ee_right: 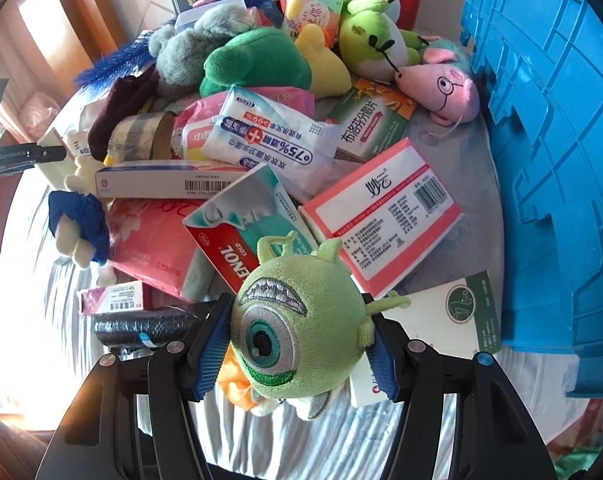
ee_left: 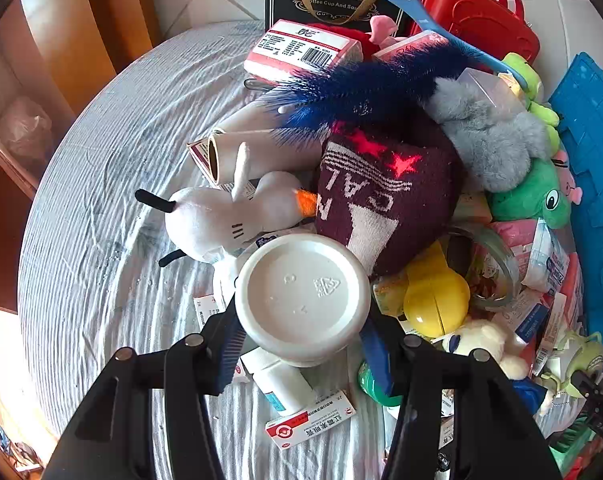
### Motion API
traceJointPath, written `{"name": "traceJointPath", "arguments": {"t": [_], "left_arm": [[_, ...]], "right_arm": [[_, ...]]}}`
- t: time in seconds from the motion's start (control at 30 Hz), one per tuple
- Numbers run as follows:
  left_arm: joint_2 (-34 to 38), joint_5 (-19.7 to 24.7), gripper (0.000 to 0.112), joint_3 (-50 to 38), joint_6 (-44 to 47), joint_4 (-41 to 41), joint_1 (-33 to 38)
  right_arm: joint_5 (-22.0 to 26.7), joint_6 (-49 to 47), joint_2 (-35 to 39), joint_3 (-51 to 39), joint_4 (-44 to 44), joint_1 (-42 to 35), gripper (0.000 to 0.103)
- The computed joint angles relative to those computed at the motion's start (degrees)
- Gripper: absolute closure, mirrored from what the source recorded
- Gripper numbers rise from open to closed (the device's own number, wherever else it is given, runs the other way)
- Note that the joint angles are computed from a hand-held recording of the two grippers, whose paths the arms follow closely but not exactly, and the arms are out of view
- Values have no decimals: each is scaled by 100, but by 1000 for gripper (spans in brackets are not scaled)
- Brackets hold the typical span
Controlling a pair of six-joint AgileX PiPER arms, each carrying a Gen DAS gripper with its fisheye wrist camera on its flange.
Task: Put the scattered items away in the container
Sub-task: 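Lift the white bottle with the left tool while the right tool lifts the green plush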
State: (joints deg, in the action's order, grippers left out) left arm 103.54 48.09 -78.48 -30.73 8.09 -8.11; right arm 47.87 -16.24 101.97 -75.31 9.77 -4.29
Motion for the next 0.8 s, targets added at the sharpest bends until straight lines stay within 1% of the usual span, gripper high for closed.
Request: {"name": "traceJointPath", "arguments": {"t": [0.17, 0.47, 0.8], "left_arm": [[-36, 183, 60, -182, -141, 189, -121], [-376, 563, 61, -451, -252, 560, -407], [-636, 874, 61, -823, -187, 904, -650]], "right_arm": [[127, 17, -136, -199, 45, 15, 42], [495, 143, -469, -726, 119, 108, 42], [894, 282, -749, -1400, 268, 82, 42]]}}
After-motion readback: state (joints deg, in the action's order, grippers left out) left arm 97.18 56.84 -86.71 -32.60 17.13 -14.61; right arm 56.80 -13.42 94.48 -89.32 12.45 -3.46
